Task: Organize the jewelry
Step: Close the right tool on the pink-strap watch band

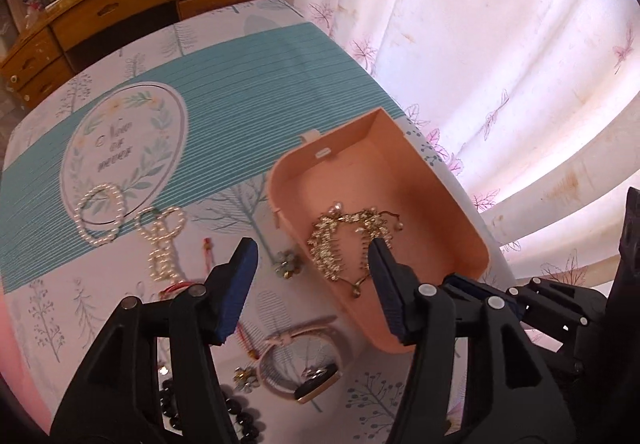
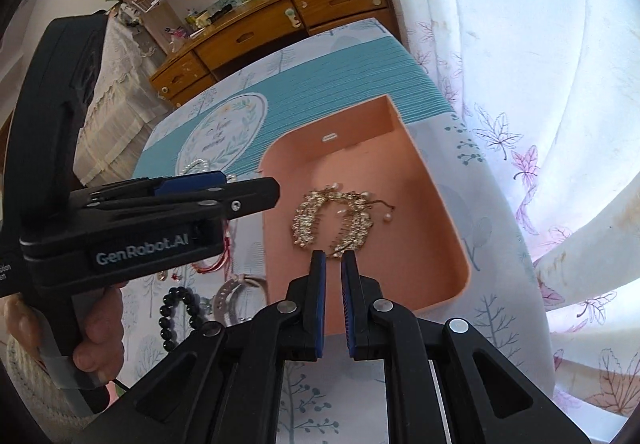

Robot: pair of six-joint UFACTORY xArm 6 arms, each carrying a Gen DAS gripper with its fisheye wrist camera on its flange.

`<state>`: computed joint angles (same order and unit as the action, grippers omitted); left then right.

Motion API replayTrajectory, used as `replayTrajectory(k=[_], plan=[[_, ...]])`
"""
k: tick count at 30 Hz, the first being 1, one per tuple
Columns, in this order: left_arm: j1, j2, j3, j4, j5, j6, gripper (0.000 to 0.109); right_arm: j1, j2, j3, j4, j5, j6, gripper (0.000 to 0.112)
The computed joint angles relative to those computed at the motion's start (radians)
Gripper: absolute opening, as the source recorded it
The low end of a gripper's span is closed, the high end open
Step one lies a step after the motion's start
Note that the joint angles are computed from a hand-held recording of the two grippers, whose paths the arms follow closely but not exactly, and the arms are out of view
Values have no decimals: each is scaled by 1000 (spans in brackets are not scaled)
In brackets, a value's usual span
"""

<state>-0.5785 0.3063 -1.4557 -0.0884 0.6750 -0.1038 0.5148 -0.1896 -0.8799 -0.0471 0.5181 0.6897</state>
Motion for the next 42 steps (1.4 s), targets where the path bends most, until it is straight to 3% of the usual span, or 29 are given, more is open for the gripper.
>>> replayTrajectory(k=[4, 7, 11, 17, 22, 29, 36, 42], plan=[[16, -111, 142, 125, -81, -66, 54, 28, 5, -19, 42, 2, -43, 8], [38, -206, 249, 146, -119, -73, 54, 53, 8, -34, 91, 7, -92, 8], [77, -307, 358, 144, -124, -120, 54, 92, 16, -55, 128, 12, -148, 8], [139, -433, 507, 87, -103, -136, 54, 149, 45, -95, 153, 32, -213, 18], [171, -516, 627, 160, -105, -225, 54, 183, 96, -145, 160, 67, -242, 19], [193, -557, 722, 138, -121, -215, 54, 193, 207, -250, 121, 115, -282, 19], [215, -545, 725, 74, -146, -162, 54, 181, 363, -422, 51, 218, -502, 19], [258, -533, 733, 28, -160, -126, 54, 169, 488, -585, 22, 374, -713, 19]])
